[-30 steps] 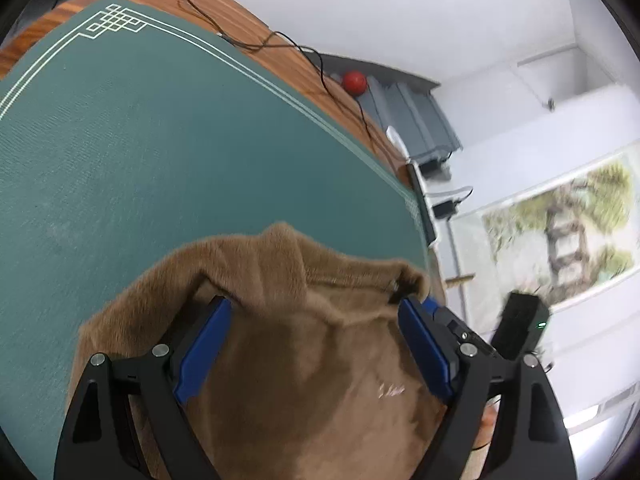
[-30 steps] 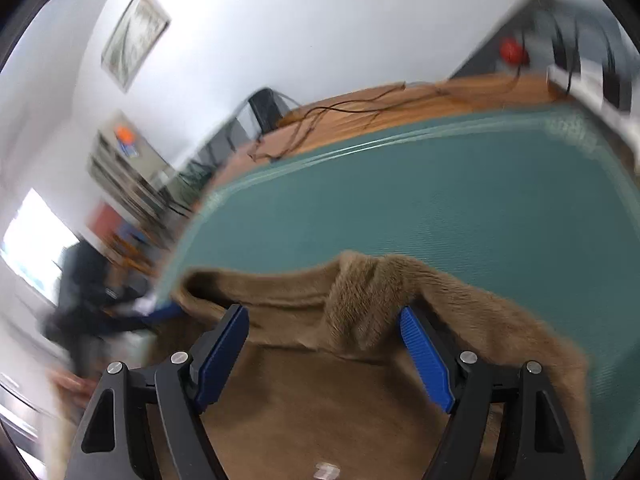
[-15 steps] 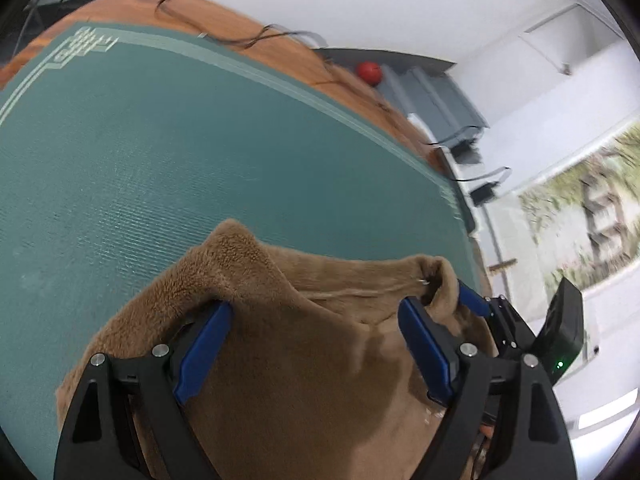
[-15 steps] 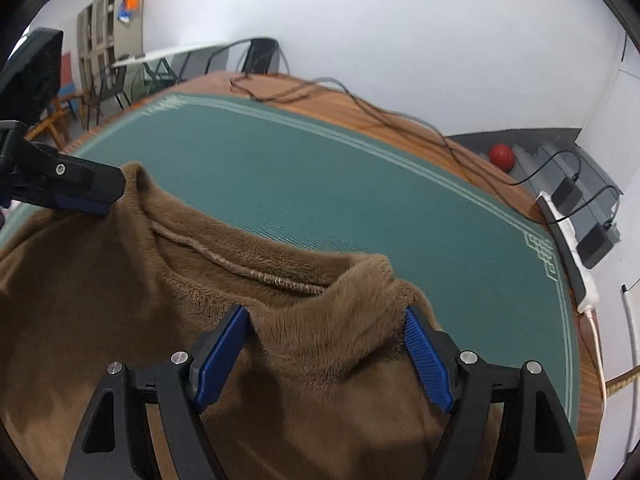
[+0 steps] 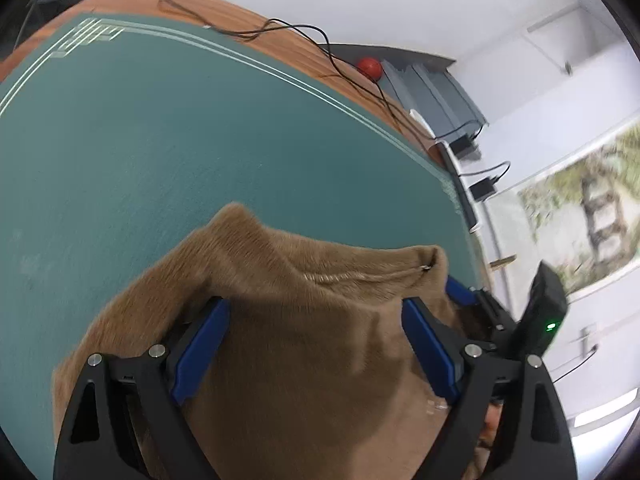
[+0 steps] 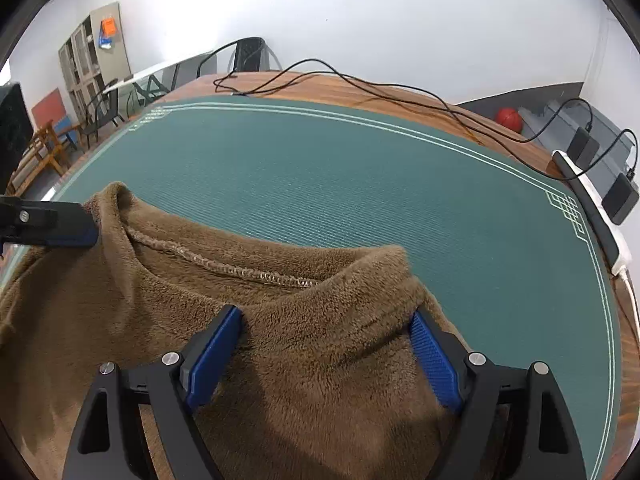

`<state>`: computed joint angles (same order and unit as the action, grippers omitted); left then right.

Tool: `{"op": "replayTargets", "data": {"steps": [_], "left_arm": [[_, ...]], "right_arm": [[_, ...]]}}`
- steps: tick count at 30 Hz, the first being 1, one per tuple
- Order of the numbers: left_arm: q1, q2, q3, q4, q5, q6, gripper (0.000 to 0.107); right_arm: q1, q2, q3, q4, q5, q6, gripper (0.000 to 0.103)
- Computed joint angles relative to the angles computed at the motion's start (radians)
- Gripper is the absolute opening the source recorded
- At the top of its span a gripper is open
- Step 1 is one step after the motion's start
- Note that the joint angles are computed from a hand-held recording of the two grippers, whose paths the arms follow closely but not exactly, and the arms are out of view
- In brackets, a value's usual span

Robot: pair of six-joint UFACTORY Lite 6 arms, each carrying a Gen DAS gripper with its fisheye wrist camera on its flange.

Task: Fold clothes
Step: 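Release the collar and smooth the fleece flat with both grippers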

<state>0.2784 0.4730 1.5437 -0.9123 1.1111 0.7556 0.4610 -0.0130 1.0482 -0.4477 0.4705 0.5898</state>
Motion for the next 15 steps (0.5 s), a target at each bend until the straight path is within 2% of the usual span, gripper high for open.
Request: {"op": "replayTargets", "data": {"steps": [6, 11, 15], "left_arm": [[0.181, -0.2, -0.106, 0.017, 0.133, 0.051, 0.09], [0.434, -0.394, -0.259, 0.067, 0.282, 0.175, 0.09], [0.71, -0.518, -0.362, 0.158, 0.431, 0.368, 0.09]], "right_arm": [[0.161, -0.217, -0.041, -0.036, 0.15, 0.104, 0.086], [0.475, -0.338, -0.063, -0.093, 0.292, 0.297, 0.086], [0.755, -0.334, -0.057, -0.165, 0.354, 0.517, 0.086]]}}
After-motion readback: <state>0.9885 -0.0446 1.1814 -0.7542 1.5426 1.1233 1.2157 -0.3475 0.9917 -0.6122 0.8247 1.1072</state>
